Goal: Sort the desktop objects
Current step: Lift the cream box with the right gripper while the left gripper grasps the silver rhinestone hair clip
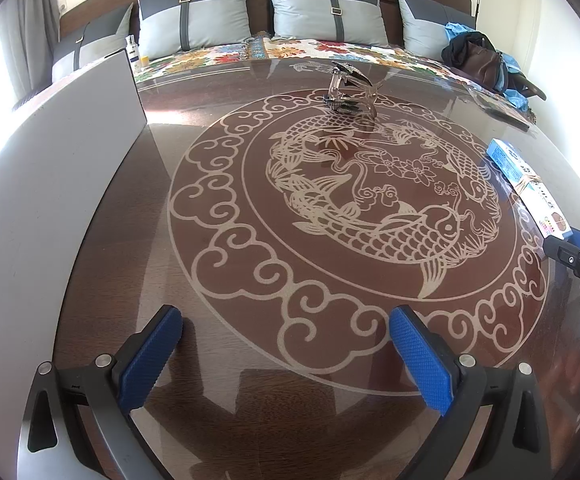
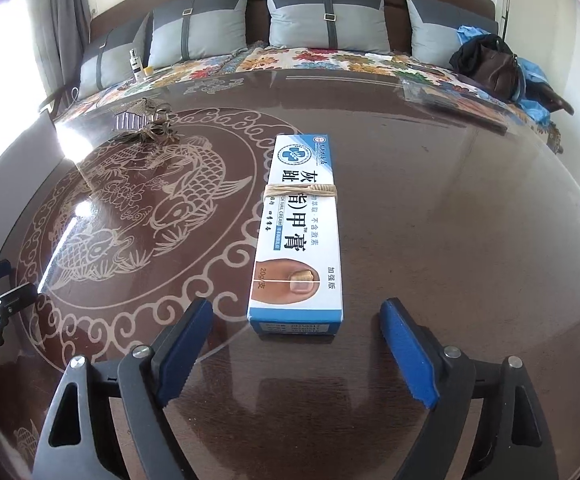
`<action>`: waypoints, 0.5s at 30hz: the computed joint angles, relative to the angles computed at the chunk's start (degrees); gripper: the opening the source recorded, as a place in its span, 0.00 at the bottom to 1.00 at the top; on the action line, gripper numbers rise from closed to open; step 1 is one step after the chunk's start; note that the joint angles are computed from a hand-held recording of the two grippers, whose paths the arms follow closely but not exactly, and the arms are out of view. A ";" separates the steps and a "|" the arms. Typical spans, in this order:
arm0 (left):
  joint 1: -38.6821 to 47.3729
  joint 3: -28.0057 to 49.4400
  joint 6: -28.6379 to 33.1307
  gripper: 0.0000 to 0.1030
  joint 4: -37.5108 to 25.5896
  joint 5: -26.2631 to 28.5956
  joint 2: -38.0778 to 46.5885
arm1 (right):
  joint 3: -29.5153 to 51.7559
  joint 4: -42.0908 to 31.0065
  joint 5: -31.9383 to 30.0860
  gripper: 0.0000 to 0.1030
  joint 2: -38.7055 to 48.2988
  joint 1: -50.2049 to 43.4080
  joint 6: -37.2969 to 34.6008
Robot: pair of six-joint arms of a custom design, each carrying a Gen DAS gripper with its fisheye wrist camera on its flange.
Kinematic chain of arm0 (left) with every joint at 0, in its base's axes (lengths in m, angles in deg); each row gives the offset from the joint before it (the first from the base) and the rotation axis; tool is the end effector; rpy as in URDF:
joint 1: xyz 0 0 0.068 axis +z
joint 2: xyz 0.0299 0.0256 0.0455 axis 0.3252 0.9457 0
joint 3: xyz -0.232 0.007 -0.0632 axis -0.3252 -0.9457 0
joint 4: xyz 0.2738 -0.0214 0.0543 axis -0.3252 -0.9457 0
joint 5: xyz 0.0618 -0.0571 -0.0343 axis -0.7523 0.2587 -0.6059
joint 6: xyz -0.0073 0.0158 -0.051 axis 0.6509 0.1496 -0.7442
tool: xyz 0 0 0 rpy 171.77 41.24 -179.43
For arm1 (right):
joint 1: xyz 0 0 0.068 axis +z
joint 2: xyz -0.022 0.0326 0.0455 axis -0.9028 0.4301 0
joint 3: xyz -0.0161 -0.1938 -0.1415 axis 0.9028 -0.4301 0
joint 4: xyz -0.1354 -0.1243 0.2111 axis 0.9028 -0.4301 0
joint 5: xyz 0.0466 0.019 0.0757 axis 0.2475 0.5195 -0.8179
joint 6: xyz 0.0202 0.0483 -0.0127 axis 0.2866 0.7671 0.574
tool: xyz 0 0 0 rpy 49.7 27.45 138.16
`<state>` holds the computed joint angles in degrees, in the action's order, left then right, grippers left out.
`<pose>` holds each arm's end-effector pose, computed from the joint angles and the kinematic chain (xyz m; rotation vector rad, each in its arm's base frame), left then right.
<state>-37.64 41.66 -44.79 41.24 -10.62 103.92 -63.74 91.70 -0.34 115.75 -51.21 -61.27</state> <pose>0.1326 -0.1677 0.0337 -0.1847 2.5269 0.0619 0.2040 0.0510 0.0422 -0.3789 2.4654 0.1741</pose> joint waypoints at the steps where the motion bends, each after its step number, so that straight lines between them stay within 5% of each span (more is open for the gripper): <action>1: -0.06 0.09 -0.08 1.00 -0.11 -0.05 0.07 | -0.14 0.06 -0.60 0.85 -0.13 -0.36 -0.04; 4: 1.99 0.52 2.70 1.00 1.51 1.12 0.59 | 0.37 -0.06 0.53 0.87 0.63 0.62 -0.10; 7: 8.81 4.15 12.69 1.00 6.20 4.98 4.57 | 0.96 -0.12 2.11 0.90 1.59 2.06 -0.06; 15: 23.70 25.87 29.44 1.00 9.40 12.46 22.96 | 1.07 -0.04 2.78 0.91 1.99 2.64 -0.05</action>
